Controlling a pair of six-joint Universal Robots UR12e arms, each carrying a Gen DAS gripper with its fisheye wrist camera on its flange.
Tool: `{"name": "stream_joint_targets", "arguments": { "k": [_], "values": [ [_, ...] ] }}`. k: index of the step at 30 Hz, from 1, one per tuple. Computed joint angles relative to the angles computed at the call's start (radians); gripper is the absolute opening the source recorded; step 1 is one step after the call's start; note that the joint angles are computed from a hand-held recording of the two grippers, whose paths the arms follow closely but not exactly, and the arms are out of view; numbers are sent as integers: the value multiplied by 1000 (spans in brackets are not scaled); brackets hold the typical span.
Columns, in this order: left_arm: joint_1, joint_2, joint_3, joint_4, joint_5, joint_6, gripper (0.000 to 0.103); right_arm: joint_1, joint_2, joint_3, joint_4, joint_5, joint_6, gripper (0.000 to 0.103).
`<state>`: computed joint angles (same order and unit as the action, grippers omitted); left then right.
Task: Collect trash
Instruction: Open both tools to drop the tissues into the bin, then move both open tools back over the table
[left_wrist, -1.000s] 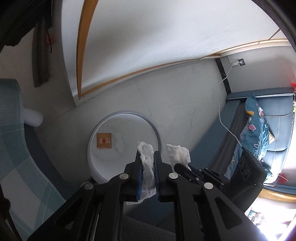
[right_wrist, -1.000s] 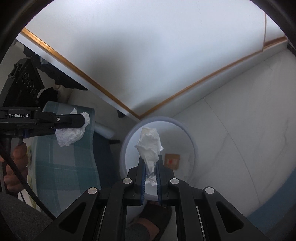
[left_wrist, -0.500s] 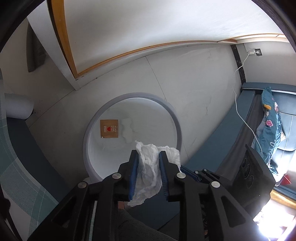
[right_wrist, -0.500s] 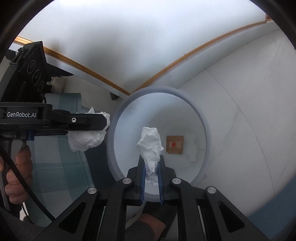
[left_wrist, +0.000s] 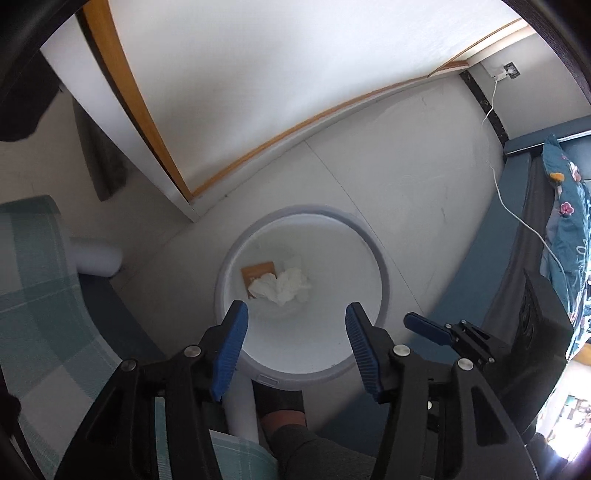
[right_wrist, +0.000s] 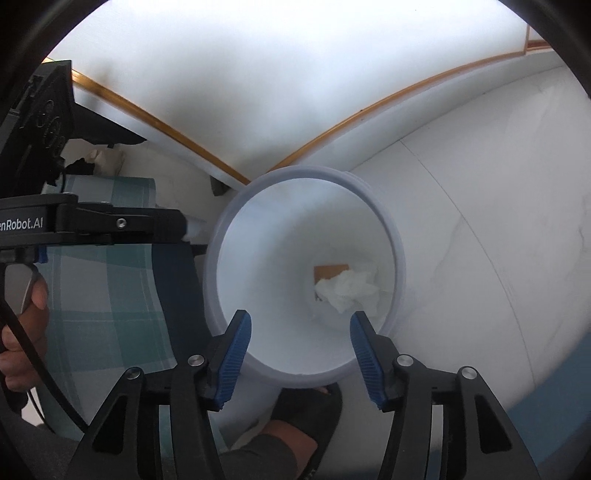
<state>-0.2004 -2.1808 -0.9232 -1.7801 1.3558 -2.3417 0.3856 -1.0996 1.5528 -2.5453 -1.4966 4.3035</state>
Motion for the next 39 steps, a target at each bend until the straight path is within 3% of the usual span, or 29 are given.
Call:
{"name": "stream_joint_targets", "arguments": {
  "k": [5,13,17,19,22,24,30,34,39],
  "values": [
    [20,51,-46,95,-18,-10,52,0,-40,30,-9,-37,28,60],
    [77,148,-117,241,-141,-45,53,20,-97,11,19,-187,3,60],
    [115,194,-160,357,-225,-92,67,41,-125,-16,41,-286,0,60],
    [133,213,-179,421,-256,-111,70,52,-133,-37,53,-331,-16,60],
    [167,250,-218,518,-300,-139,73,76,-139,-83,71,-411,-57,62],
    [192,268,-240,570,-334,-169,81,97,-132,-130,77,-474,-98,65],
    [258,301,-267,725,-398,-271,82,142,-103,-248,44,-589,-234,72],
    [307,320,-296,833,-430,-349,82,174,-49,-348,-6,-624,-353,78],
    [363,329,-320,948,-436,-465,91,210,43,-492,-66,-610,-493,78]
  ]
}}
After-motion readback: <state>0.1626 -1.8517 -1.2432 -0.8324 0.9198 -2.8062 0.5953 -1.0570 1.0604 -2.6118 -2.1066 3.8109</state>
